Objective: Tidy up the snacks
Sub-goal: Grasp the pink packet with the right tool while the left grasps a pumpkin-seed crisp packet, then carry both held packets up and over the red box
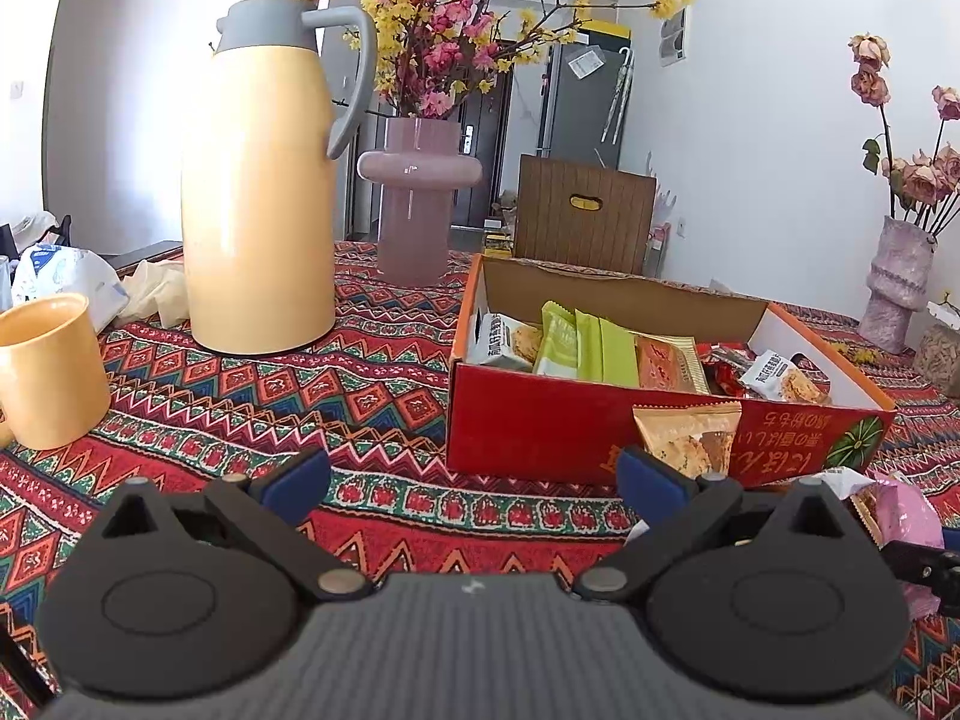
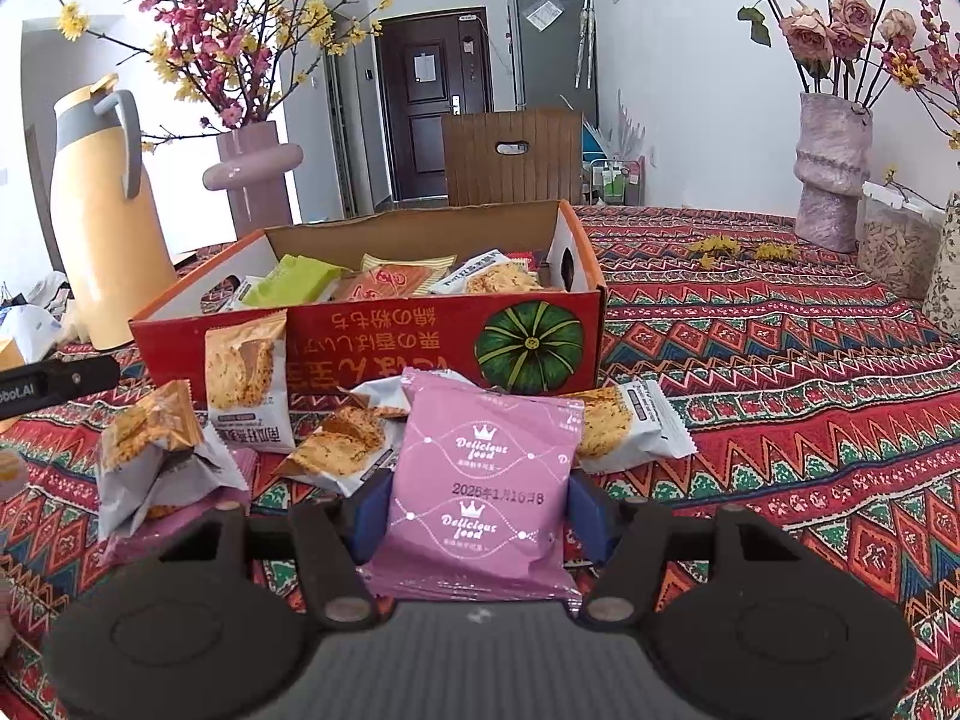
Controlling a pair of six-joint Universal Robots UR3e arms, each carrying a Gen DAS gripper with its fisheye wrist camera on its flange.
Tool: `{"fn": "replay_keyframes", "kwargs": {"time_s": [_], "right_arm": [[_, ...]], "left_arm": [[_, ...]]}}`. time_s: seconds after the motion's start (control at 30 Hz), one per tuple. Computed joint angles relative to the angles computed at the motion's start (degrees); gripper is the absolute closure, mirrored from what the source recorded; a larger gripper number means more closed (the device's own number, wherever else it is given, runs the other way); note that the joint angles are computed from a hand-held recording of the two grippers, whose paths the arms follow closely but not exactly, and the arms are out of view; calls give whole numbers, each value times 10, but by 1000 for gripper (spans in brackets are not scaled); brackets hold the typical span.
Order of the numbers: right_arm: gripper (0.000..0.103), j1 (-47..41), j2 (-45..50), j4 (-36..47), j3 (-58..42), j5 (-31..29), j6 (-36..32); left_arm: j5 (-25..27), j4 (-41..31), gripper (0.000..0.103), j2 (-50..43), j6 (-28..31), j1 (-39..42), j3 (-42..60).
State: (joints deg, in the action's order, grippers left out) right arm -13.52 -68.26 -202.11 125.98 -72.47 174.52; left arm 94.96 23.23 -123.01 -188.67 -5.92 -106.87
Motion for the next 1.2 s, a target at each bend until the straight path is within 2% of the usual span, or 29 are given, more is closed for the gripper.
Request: {"fn": "replay_keyframes", "kwargs": {"time_s": [0.23, 0.33, 0.6, 0.77, 0.87, 0.9, 0.97, 1.0, 1.07, 1.2], "right_arm": [[42, -35, -15, -16, 30, 38, 4], [42, -40, -16, -24, 38, 51, 3], [42, -55, -23, -40, 61, 73, 1], [42, -67, -26, -48, 77, 89, -2], [42, -72, -27, -52, 82, 96, -4], [42, -74, -27, -53, 84, 99, -4], [42, -78, -27, -55, 87, 104, -5], [42, -81, -27, -57, 90, 108, -6], [42, -84, -28, -59, 93, 113, -7], [42, -92, -30, -62, 101, 124, -10]], "left_arm": [[-47, -9, 0, 59, 34, 1, -44], [-52, -16, 0, 70, 60, -13, -49], [-77, -79, 0, 66, 96, -42, -21], [-86, -119, 2, 48, 93, -49, 11], [-95, -140, 14, 44, 87, -49, 24], [-103, -148, 22, 45, 87, -46, 26], [-130, -163, 40, 50, 86, -37, 25], [-146, -174, 57, 54, 87, -31, 25], [-167, -174, 61, 56, 83, -22, 21], [-164, -166, 63, 63, 73, -23, 13]]}}
